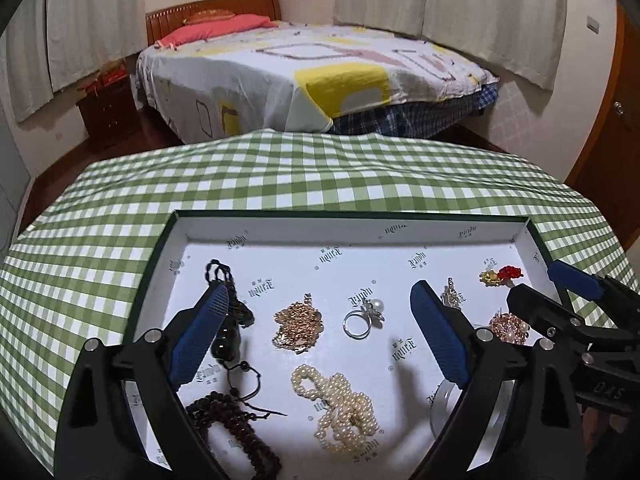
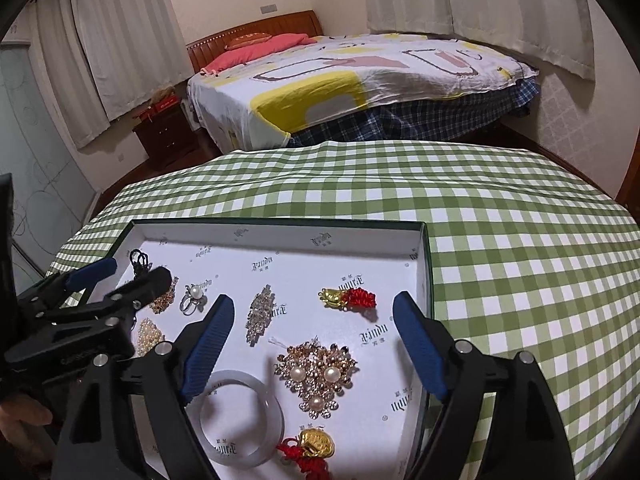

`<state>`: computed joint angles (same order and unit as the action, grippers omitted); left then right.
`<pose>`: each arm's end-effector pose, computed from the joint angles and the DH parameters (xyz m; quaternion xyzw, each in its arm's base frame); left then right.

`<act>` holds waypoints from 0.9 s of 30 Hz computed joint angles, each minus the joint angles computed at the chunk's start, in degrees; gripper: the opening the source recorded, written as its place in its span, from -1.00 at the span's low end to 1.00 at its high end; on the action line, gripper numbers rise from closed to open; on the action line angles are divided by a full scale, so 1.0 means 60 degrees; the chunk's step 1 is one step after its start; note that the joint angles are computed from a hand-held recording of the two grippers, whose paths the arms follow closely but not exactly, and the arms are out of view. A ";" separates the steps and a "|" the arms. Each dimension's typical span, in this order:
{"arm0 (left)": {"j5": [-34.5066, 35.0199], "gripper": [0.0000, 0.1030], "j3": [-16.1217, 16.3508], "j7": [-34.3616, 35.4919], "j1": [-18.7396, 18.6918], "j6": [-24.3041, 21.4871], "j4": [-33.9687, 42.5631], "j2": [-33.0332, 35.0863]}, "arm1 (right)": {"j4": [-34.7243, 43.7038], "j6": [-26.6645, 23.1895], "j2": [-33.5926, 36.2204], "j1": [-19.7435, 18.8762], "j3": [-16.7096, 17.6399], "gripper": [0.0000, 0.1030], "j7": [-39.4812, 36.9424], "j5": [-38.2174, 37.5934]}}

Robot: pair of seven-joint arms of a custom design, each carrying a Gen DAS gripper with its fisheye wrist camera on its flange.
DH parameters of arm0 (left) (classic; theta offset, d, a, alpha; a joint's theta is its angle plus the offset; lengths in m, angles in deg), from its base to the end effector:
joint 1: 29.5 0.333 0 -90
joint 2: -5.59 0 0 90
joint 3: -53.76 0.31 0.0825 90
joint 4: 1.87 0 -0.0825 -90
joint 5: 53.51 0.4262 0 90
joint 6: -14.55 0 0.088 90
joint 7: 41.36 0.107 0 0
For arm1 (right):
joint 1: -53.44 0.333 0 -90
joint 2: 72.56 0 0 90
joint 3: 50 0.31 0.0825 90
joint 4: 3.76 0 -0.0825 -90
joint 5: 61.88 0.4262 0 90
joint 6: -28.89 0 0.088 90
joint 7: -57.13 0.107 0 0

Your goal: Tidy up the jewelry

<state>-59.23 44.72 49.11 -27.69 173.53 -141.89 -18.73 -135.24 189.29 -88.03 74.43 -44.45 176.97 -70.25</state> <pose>0.5015 -0.0643 0.5187 -0.6353 0.6794 -0.2752 0.2430 0.4911 0.2563 0.5248 -0.6756 0.6316 -0.1671 0.3416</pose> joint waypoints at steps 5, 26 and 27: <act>-0.0035 0.75 0.0009 -0.0066 0.0049 0.0104 -0.0410 -0.0426 | -0.0247 0.0114 -0.0255 -0.0183 0.0241 0.54 0.0574 -0.0472; -0.0728 0.84 0.0310 0.0208 -0.0069 -0.0617 -0.2317 -0.4068 | -0.1692 -0.0364 -0.2786 -0.0287 0.0987 0.54 0.2456 -0.2036; -0.0739 0.84 0.0298 0.0197 -0.0053 -0.0691 -0.2391 -0.4289 | -0.1758 -0.0404 -0.2960 -0.0280 0.1035 0.54 0.2510 -0.2076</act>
